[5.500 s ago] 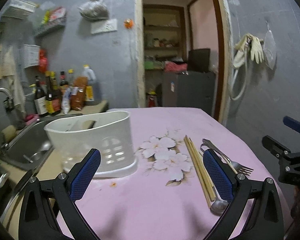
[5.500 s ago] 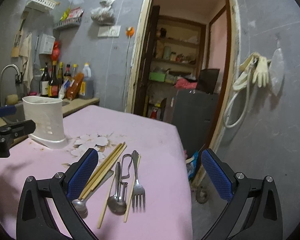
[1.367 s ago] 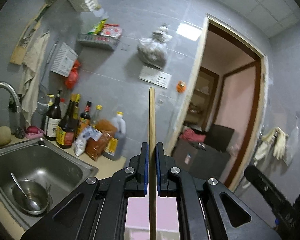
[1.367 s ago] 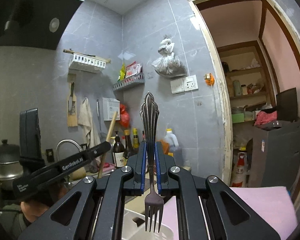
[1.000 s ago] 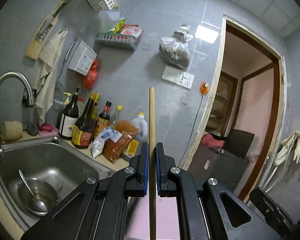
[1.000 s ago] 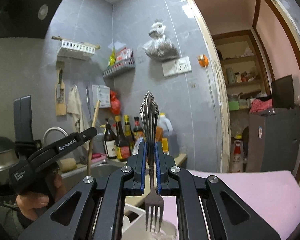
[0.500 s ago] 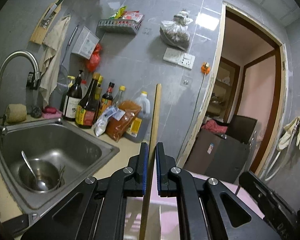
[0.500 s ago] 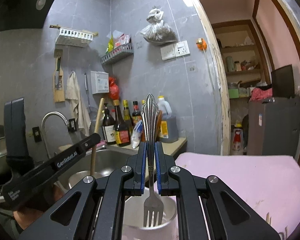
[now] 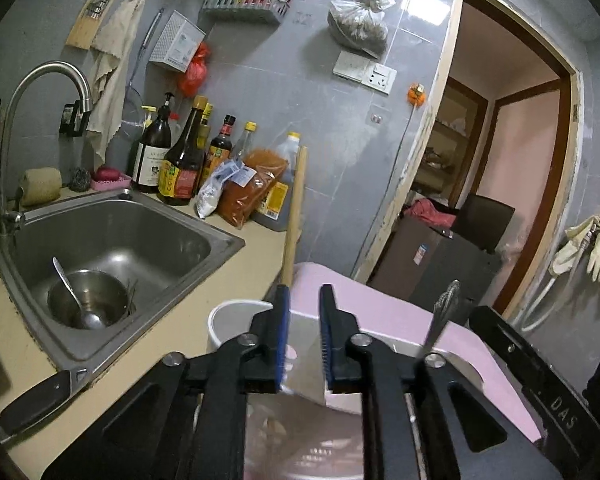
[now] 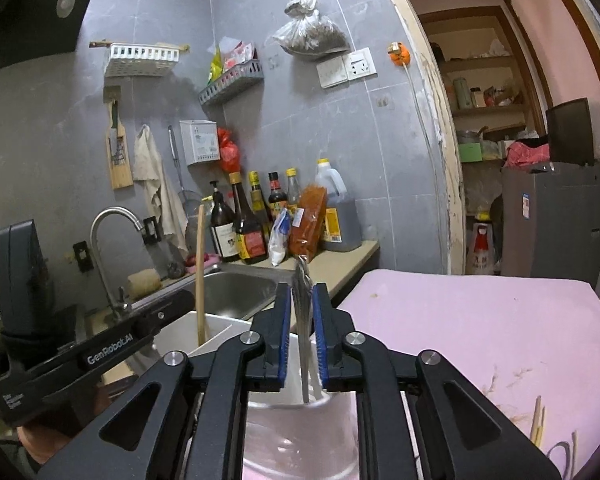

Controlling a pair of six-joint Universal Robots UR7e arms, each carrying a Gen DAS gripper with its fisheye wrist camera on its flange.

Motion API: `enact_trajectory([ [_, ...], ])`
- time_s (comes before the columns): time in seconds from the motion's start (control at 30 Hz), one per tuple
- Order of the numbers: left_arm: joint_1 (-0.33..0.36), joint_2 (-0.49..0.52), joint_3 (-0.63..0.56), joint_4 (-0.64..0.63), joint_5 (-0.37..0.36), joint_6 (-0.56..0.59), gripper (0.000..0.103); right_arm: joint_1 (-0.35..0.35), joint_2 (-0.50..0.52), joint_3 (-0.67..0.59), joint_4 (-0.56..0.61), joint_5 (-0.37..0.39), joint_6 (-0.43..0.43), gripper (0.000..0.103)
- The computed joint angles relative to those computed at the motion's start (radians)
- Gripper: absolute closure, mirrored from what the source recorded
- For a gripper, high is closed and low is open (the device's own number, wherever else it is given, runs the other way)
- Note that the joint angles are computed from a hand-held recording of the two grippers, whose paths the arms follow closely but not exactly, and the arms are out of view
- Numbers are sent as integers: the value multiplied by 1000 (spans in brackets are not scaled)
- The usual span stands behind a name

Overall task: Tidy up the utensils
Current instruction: 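Drop the fork and chopstick into the white caddy, opening both tools, then grasp a wooden chopstick with the right tool while the left tool grasps another chopstick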

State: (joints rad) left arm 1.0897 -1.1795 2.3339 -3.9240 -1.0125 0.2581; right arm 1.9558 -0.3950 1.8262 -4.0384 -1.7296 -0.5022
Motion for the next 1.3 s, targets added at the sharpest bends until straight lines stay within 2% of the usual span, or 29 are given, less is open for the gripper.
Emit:
enact_trajectory([
  [0.1,-20,-19,28,-11,-10,-14,74,3,-19,28,-13,0,-5,81],
  [0.27,-84,-38,69,-38,16,11,65,6,-60,105,-107,-12,-22,74],
  [0.37,-118,-39,87,-53,19,22,49,7,-82,150,-187,-22,-39,54],
  [0.43,-146,-34,100,-70,21,39,45,6,-94,182,-261,-31,-59,50],
  [0.5,-180,-23,113,-87,33,57,32,8,-110,214,-329,-51,-83,35],
  [0.6,-214,-9,131,-116,28,70,15,9,-123,259,-440,-71,-132,23],
  [0.67,-239,9,142,-145,31,77,9,14,-130,285,-503,-99,-180,18],
  [0.73,-257,20,151,-156,31,79,6,13,-136,312,-559,-116,-213,10],
  [0.77,-268,28,156,-161,31,81,5,13,-138,321,-575,-120,-221,2],
  [0.9,-296,62,170,-166,27,76,2,-3,-149,379,-662,-138,-249,0],
  [1.0,-299,75,176,-101,0,45,2,-21,-159,416,-696,-157,-256,0],
  [1.07,-297,86,171,-25,-9,32,2,-30,-165,432,-707,-173,-263,0],
  [1.3,-300,176,158,35,5,37,2,-84,-172,477,-718,-240,-271,0],
])
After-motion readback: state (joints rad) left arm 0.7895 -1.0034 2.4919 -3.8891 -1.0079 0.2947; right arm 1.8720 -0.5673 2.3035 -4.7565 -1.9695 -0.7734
